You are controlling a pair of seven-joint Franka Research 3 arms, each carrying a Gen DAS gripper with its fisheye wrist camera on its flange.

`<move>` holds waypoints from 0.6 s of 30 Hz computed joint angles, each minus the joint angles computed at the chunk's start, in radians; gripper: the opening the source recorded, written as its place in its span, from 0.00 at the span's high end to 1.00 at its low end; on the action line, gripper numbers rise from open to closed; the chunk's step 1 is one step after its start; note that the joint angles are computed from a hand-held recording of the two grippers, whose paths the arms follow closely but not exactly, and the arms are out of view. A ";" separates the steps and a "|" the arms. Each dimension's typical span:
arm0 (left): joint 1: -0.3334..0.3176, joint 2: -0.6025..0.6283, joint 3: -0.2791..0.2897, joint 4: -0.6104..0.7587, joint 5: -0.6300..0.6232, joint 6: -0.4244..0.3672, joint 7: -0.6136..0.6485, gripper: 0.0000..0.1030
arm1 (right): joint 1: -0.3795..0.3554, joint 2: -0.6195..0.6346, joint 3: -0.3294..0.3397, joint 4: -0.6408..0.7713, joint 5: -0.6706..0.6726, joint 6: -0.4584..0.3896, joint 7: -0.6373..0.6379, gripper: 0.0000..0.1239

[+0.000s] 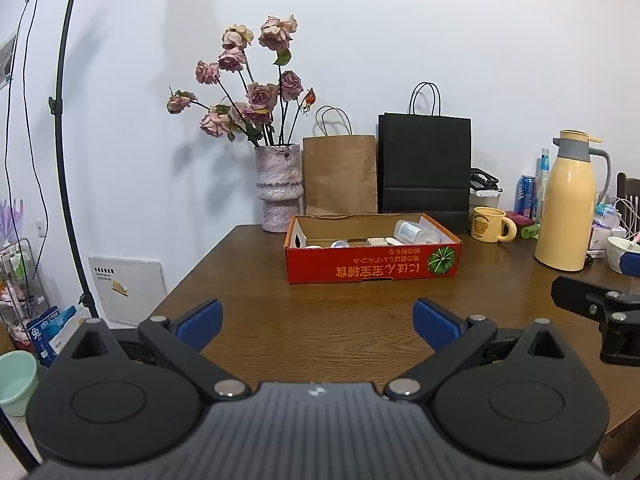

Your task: Organize rigid objects

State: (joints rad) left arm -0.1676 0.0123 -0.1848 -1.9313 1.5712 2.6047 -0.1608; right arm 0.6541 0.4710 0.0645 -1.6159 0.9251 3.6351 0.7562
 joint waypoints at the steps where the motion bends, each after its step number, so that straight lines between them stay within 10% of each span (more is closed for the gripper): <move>1: 0.000 -0.001 0.000 -0.001 0.001 0.000 -0.001 0.00 | 0.001 0.001 0.000 0.001 0.000 -0.002 -0.001 0.17; 18: 0.001 0.001 0.001 -0.003 -0.001 0.007 0.005 0.00 | 0.016 0.011 -0.014 0.020 0.025 -0.016 -0.025 0.17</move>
